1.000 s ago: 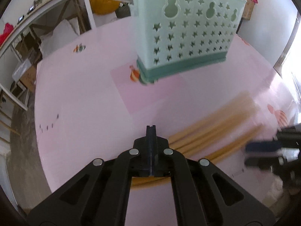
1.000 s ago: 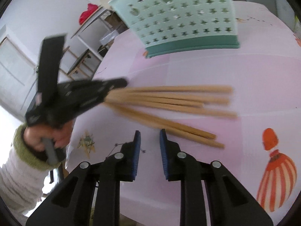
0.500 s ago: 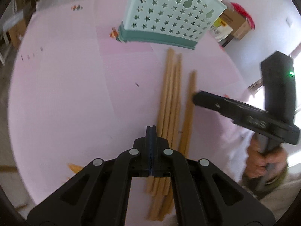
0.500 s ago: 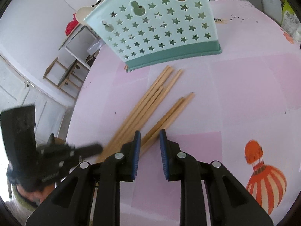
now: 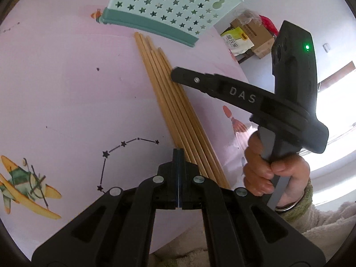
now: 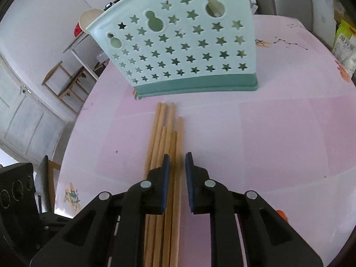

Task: Organize utensils
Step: 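Grasp a wooden chopstick with the right gripper while the left gripper grasps another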

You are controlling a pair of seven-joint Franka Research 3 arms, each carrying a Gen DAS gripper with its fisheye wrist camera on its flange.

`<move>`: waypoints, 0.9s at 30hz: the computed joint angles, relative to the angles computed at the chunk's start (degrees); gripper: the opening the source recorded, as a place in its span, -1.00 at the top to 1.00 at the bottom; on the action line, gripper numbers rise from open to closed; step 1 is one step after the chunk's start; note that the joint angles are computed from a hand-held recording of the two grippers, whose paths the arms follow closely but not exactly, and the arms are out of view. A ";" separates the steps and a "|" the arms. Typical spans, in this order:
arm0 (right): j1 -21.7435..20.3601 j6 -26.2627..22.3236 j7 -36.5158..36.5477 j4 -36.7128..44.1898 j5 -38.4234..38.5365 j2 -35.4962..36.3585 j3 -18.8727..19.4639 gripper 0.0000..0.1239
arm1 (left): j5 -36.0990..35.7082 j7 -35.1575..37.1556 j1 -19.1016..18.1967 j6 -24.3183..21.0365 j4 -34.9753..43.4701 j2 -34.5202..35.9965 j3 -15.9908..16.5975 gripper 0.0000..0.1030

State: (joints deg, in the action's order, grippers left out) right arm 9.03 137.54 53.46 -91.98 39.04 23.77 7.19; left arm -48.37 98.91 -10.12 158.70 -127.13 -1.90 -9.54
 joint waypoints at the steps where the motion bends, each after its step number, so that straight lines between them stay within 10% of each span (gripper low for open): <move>1: -0.14 -0.19 -0.03 -0.02 0.06 -0.03 -0.03 0.77 | 1.62 -1.28 0.03 1.26 -0.43 -0.25 -0.16 1.00; 15: 1.08 5.39 -3.92 -4.60 -3.88 -2.86 -1.08 0.78 | 44.59 -29.75 2.85 5.59 2.60 2.05 0.16 0.73; 27: -0.68 6.57 -5.24 -5.21 -2.82 -2.90 -0.88 0.78 | 62.76 -42.79 3.26 1.89 6.58 5.35 0.56 0.72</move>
State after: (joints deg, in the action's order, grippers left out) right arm 8.36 144.12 48.22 -97.19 36.21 20.87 6.31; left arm 14.39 56.12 -6.86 160.59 -120.56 3.44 -8.98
